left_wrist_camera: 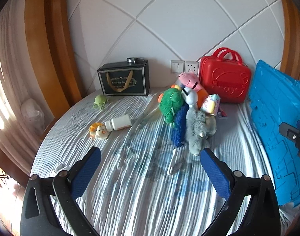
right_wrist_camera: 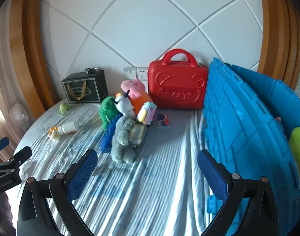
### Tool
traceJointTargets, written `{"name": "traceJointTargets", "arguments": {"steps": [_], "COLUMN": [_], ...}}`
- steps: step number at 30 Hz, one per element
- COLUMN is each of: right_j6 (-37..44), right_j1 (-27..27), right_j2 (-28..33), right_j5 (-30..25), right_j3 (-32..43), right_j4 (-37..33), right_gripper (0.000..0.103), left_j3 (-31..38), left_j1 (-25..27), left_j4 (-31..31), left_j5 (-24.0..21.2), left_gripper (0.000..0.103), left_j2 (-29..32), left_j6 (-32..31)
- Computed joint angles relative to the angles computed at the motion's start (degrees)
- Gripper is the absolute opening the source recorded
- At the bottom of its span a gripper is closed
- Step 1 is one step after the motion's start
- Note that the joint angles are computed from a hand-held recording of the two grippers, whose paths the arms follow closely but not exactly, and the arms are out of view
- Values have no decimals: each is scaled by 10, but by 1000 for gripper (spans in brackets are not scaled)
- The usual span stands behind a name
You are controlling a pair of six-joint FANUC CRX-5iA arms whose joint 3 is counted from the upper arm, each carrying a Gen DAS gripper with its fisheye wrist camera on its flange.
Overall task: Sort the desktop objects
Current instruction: 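Move both tools toward the pile of toys on the bed, then grasp the white teddy bear in the orange hat with the left tool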
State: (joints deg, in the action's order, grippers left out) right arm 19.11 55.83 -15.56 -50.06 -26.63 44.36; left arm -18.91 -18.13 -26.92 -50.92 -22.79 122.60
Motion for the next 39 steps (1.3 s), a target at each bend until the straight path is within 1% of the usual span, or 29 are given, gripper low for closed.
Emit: {"name": "traceJointTargets", "arguments": {"steps": [2,4,6,9,12,13,15,16,17,19,21,22,24,27,30,31,32,33,34,36,37,38,39], "right_j6": [72,127,149,141,136,135,135,138,139,144,154,160,177,218,267,288,300,313,328,352,364,376,390], "right_j1": [-27,-41,-46,-48,-52,-53,-52,-52,-49,-42,-36,-34,-29,-25,-28,-30,-30,-30,-30,-31,-33,-33,-34], "right_j2": [25,51,71,94,124,135,161,174,189,223,263,278,321,388,454,477,497,520,542,580,601,622,643], "right_j5": [31,38,39,34,21,16,7,4,2,-7,-11,-11,-16,-27,-34,-37,-39,-42,-45,-52,-56,-64,-73], "right_j3": [27,50,60,72,95,105,129,143,157,189,231,249,299,385,474,506,532,560,588,639,668,699,732], "right_j4": [-86,-139,-147,-144,-149,-150,-158,-163,-165,-167,-176,-182,-192,-210,-231,-243,-248,-253,-259,-276,-289,-302,-315], "right_gripper": [103,103,103,103,103,102,97,93,86,81,79,77,77,77,77,77,77,77,77,77,79,83,86], "left_j3": [-9,-21,-32,-52,-59,-63,-73,-71,-71,-75,-75,-72,-64,-51,-33,-24,-17,-11,-4,8,-2,-17,-20], "left_j1": [20,42,71,124,173,195,242,259,276,310,340,352,369,385,390,388,388,388,387,388,393,397,398], "left_j4": [16,32,50,84,101,118,161,172,184,216,245,259,280,312,341,342,349,358,367,379,417,457,470], "left_j5": [2,4,11,27,46,57,85,92,102,124,140,146,157,176,192,198,204,206,206,201,210,224,232], "left_gripper": [102,101,99,97,96,96,96,96,96,96,96,96,96,96,96,96,92,85,81,60,59,53,41], "left_j2": [12,17,21,24,39,44,58,70,80,101,127,141,170,210,255,271,287,304,321,349,356,359,361], "left_j6": [-12,-28,-50,-98,-138,-163,-225,-245,-267,-315,-354,-373,-400,-435,-462,-461,-467,-475,-479,-478,-508,-539,-550]}}
